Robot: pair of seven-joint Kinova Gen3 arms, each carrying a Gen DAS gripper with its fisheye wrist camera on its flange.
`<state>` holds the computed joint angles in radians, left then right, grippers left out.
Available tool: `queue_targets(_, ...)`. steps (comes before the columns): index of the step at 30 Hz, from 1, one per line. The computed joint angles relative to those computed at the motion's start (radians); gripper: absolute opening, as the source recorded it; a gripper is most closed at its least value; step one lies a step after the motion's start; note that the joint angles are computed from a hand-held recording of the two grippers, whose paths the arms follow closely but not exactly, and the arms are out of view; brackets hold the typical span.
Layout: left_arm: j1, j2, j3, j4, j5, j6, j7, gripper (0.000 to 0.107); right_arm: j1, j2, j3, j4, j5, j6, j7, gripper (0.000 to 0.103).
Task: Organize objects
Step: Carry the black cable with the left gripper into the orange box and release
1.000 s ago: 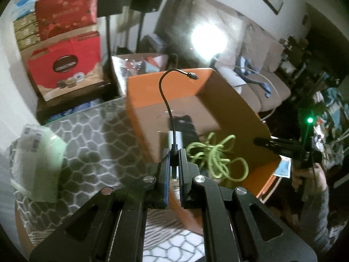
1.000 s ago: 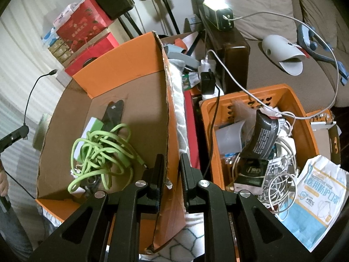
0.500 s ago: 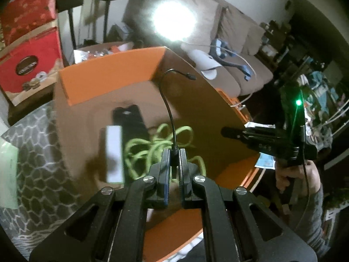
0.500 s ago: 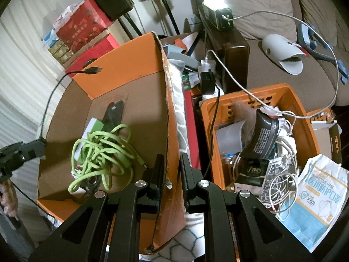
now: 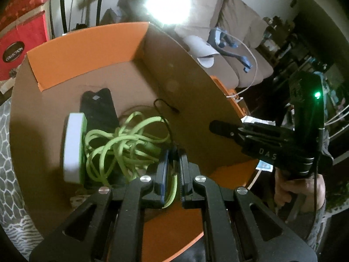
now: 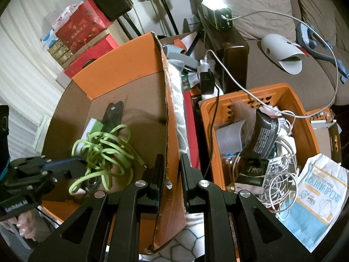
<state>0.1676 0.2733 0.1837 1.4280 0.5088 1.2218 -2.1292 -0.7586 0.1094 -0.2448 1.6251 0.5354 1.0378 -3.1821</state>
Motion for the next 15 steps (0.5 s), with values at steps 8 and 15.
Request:
queue_targets(8, -0.040, -0.042, -0.017, 0.008, 0.033, -0.003, -0.031, 0.057, 0.001, -0.001, 0.000, 0.001, -0.001, 0.000, 0.001, 0.014)
queue_targets(15, -0.074, -0.066, -0.037, -0.011, 0.049, 0.007, -0.048, 0.080, 0.001, 0.000, 0.000, 0.000, -0.001, 0.002, 0.003, 0.014)
